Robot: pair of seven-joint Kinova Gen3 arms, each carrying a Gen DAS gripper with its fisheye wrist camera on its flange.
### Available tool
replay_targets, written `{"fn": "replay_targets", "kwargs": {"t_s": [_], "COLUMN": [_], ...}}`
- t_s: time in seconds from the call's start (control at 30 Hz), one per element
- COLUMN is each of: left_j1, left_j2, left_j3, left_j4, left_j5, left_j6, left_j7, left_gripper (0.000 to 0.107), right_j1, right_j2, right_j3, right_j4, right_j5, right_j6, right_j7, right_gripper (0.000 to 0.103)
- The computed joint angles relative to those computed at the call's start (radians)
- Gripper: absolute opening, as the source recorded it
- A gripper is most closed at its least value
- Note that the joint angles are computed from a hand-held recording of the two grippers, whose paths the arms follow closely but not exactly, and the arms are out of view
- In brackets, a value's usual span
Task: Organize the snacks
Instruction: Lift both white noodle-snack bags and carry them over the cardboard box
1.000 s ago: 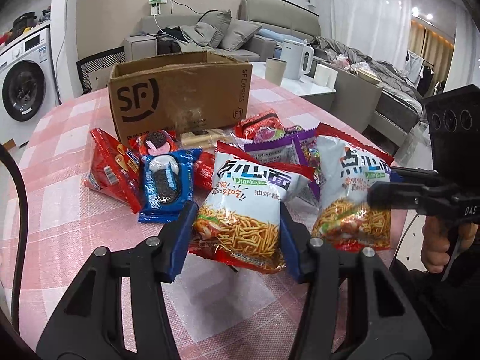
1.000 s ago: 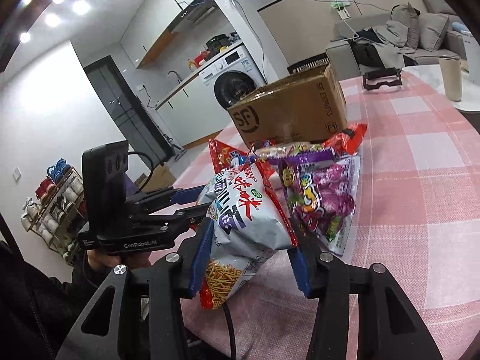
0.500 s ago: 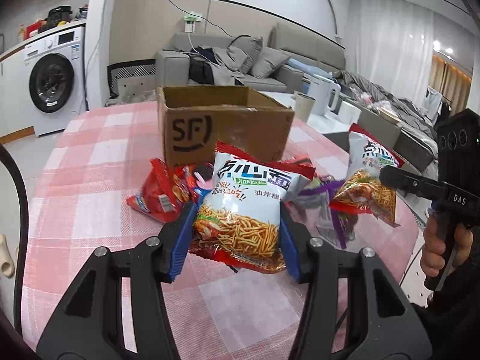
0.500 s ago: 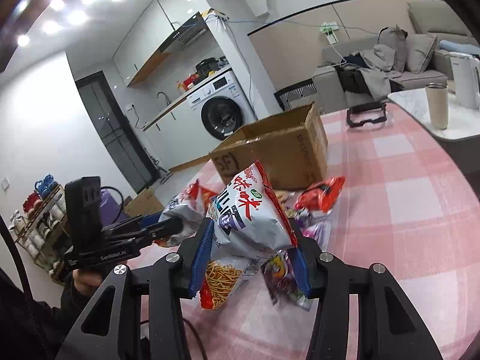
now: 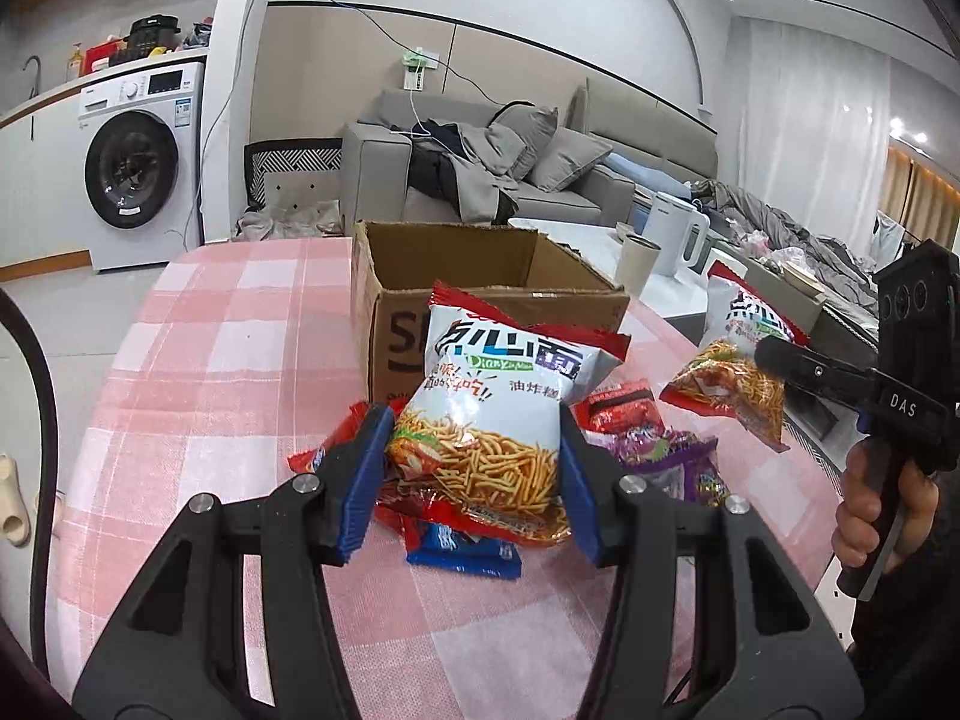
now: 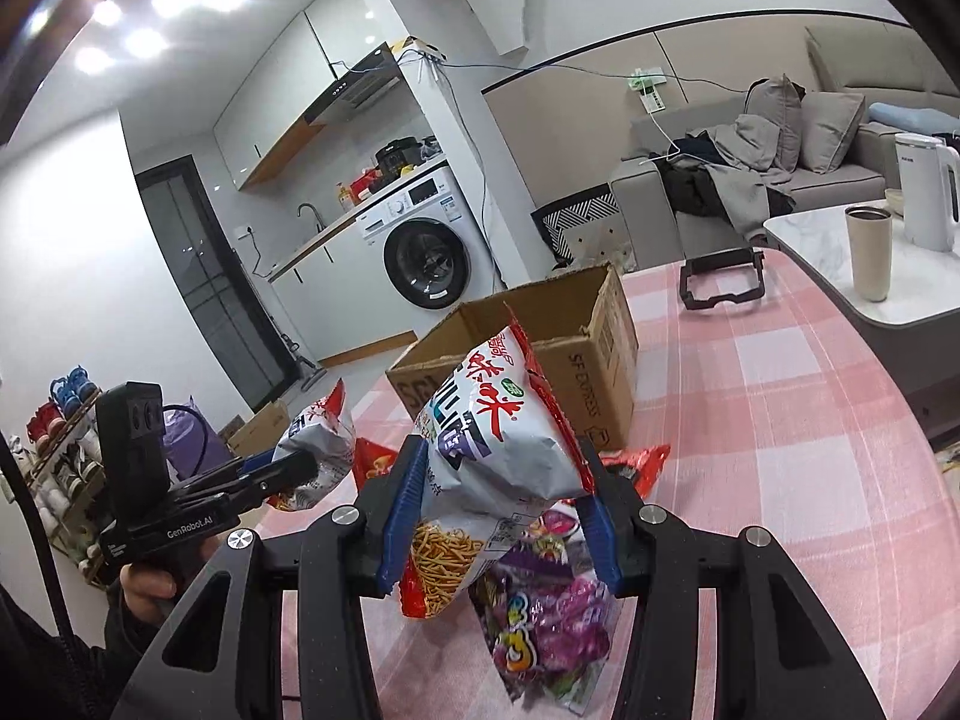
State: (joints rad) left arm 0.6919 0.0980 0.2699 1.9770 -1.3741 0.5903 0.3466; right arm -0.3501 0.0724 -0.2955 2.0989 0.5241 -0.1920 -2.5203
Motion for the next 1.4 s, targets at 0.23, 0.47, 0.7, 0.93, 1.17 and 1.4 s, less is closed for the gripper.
{"fn": "replay_targets", "kwargs": {"t_s": [0.23, 0.47, 0.7, 0.93, 1.17, 1.4], "left_j1": [-0.019, -0.040, -0.060, -0.067, -0.058, -0.049], "left_j2": [0.003, 0.012, 0.029, 0.063, 0.104, 0.163], "left_j3": [-0.016, -0.029, -0.053, -0.086, -0.130, -0.186], "left_j4": [-0.034, -0.071, -0.114, -0.178, -0.239, -0.308], "left_j5": [-0.016, -0.015, 0.008, 0.055, 0.106, 0.173], "left_j6": [0.008, 0.015, -0.007, -0.032, -0.046, -0.064], "left_j7": [-0.002, -0.041, -0.086, -0.178, -0.251, -0.336], "left_gripper": [0.050, 0.050, 0.050, 0.050, 0.050, 0.050], "right_j1": [-0.013, 0.044, 0.112, -0.051, -0.016, -0.037], "right_j2": [0.018, 0.049, 0.082, 0.101, 0.148, 0.194], "right_j3": [0.010, -0.044, -0.112, 0.061, 0.022, 0.047], "right_j4": [-0.067, -0.117, -0.174, -0.227, -0.303, -0.376], "right_j5": [-0.067, -0.114, -0.146, -0.299, -0.366, -0.439], "right_j6": [0.048, 0.066, 0.105, 0.146, 0.200, 0.241], "right_j7": [0.080, 0.139, 0.187, 0.339, 0.433, 0.526], "right_gripper": [0.048, 0.048, 0.048, 0.048, 0.048, 0.048]}}
